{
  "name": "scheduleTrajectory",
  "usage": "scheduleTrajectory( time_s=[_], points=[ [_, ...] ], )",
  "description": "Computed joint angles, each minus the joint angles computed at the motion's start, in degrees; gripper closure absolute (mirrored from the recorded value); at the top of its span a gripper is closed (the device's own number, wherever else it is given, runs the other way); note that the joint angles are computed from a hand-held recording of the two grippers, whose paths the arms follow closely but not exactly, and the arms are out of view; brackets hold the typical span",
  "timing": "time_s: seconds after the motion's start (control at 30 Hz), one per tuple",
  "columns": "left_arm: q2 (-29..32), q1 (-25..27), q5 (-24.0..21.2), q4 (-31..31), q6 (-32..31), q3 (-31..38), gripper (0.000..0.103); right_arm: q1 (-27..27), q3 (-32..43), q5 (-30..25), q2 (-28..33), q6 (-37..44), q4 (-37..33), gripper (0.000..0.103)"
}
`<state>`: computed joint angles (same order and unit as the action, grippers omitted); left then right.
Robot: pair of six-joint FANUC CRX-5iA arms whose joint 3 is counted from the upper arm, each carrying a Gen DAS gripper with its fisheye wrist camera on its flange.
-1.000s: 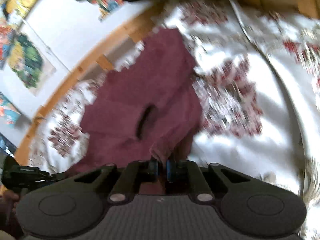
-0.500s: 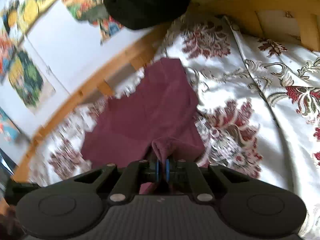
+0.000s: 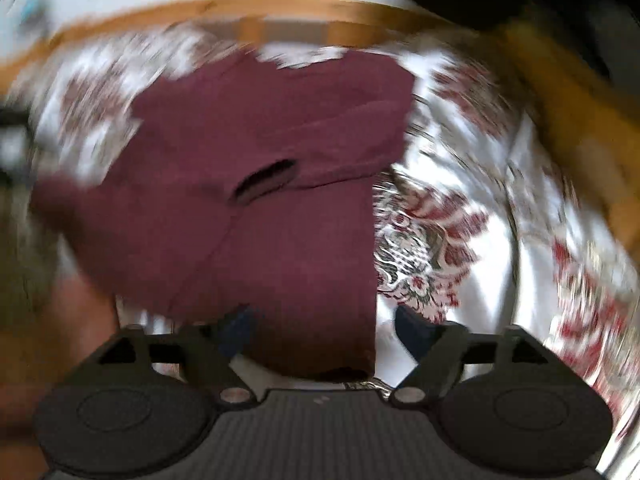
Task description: Fold small clothes
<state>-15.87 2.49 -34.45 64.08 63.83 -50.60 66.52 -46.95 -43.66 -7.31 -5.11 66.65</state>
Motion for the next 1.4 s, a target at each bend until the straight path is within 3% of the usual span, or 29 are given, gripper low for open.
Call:
scheduleTrajectory(
  time_s=[0.1, 0.2, 0.27, 0.43, 0.5, 0.67, 0.8, 0.93, 1.03, 1.13, 1.27, 1.4],
  points=[
    [-1.10, -1.82, 3.24, -2.64, -0.40, 0.46, 0.017, 3.44, 2.85, -4.21, 3.28, 11.69, -3.87, 0.012],
    [-1.91, -3.67, 5.82, -4.86, -1.78, 0.89, 0.014, 5.77, 5.21, -8.39, 7.57, 19.32, -5.68, 0.011],
    [-2.16, -4.59, 6.73, -6.56, -2.21, 1.23, 0.014, 6.05, 5.95, -9.27, 9.80, 20.46, -4.78, 0.010],
    [-2.33, -8.23, 10.13, -5.87, -7.29, 0.80, 0.012, 4.41, 5.23, -9.88, 12.94, 13.41, 3.26, 0.011],
    [-2.46, -10.25, 11.72, -3.71, -11.25, 0.21, 0.006, 3.46, 4.99, -9.19, 13.49, 11.93, 6.03, 0.023],
    [-2.84, -14.32, 14.42, 1.13, -19.44, -1.03, 0.003, 1.62, 3.76, -5.84, 12.72, 10.89, 10.96, 0.073],
    [-2.76, -16.70, 15.33, 4.98, -25.08, -1.70, 0.002, -0.31, 2.72, -0.99, 10.24, 8.45, 13.07, 0.095],
    [-2.73, -22.12, 18.59, 12.64, -36.77, -2.93, 0.001, -3.40, 2.40, 4.02, 7.27, 3.91, 15.89, 0.095],
    [-1.56, -24.70, 18.41, 12.94, -41.69, -2.47, 0.001, -7.35, 2.81, 10.12, 4.86, -0.94, 17.61, 0.095],
    [-0.04, -29.87, 19.85, 20.18, -50.50, -2.56, 0.001, -10.87, 4.03, 15.64, 3.31, -2.41, 17.45, 0.095],
    [2.32, -39.99, 26.70, 31.93, -64.90, -1.06, 0.001, -12.91, 6.45, 19.93, 2.68, 1.06, 12.34, 0.095],
    [6.14, -40.23, 27.11, 23.42, -59.60, 2.48, 0.001, -15.85, 6.78, 24.63, 2.19, -1.10, 13.39, 0.095]
  ],
)
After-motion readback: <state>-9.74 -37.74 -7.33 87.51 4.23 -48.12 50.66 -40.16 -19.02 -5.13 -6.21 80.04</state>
